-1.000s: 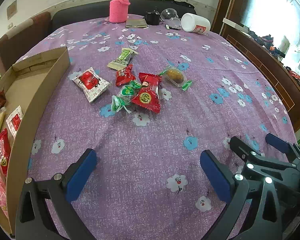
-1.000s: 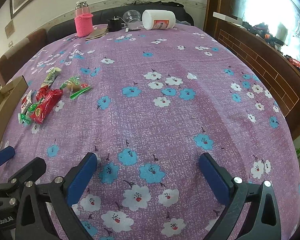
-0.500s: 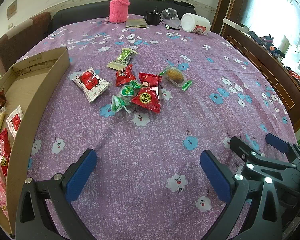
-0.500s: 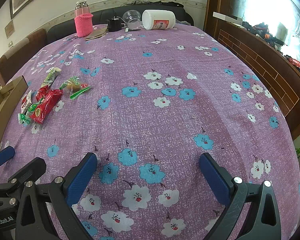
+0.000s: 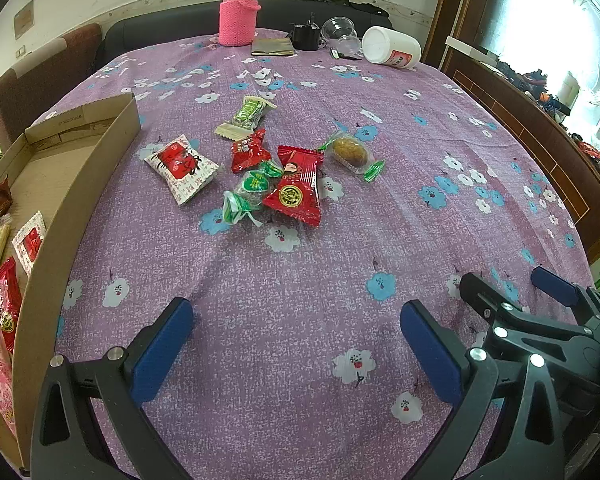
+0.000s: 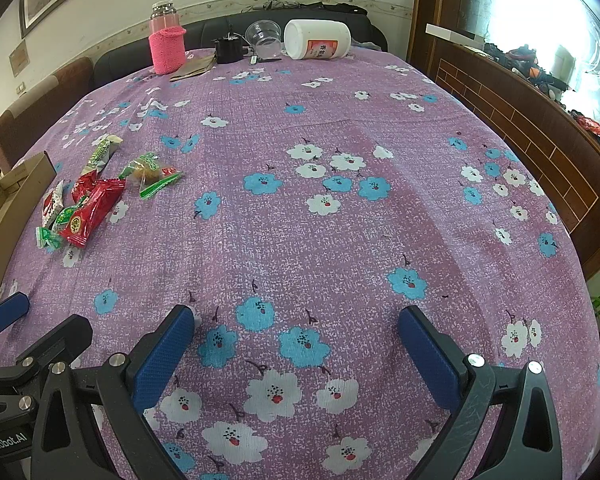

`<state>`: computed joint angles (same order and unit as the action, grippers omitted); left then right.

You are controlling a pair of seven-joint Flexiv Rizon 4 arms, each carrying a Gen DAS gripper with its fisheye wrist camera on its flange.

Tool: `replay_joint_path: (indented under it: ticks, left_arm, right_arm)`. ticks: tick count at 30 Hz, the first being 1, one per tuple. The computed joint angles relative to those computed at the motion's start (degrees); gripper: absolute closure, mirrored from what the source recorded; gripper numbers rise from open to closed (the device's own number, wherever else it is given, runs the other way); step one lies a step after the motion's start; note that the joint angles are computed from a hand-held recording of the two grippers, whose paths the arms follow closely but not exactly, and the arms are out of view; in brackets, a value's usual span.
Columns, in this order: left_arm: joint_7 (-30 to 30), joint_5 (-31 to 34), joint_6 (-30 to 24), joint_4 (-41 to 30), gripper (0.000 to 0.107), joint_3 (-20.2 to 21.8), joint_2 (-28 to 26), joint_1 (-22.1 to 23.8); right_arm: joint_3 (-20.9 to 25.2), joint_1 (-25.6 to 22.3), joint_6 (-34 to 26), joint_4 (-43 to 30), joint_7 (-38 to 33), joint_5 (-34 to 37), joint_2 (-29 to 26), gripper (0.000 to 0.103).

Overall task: Organize snacks
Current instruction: 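Withdraw both tools from the box and hold them over the table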

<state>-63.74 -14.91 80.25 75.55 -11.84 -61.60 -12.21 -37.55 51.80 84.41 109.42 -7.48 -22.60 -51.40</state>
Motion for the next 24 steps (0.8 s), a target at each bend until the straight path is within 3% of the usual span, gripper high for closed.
replay_joint_path:
  ticks: [12,16,18,21,24]
  left_arm:
    - [-0.2,0.2,-0.4,-0.3,0.004,0.5,0.0,-0.3]
    - [-2.3,1.9,-2.1,-2.0,0.004,5.5,-0.2,-3.6]
    - [-2.7,2.7,-2.3,-2.2,0.004,6.0,-0.2,-3.8]
    - [-1.2,3.3,-2.7,-1.4,0.004,3.9,0.3,-2.3]
    - [2.5,0.8,-2.1,3.3,0.004,-3.8,2.1,3.3]
  right_arm:
    - [-0.1,0.1,-0.1,0.0,-0.1,0.2,0.0,0.001]
    - [-0.4,0.3,-0.7,0.3,0.9,0.6,0.0,0.001]
    - [-0.5,0.3,-1.0,0.5,1.3,0.5,0.1,0.001]
    - [-0.2,0.0,-0.7,0.5,1.5,0.1,0.3,0.001]
    - [2.0,-1.9,-0.9,0.3,0.3,-0.1,1.4,0.001]
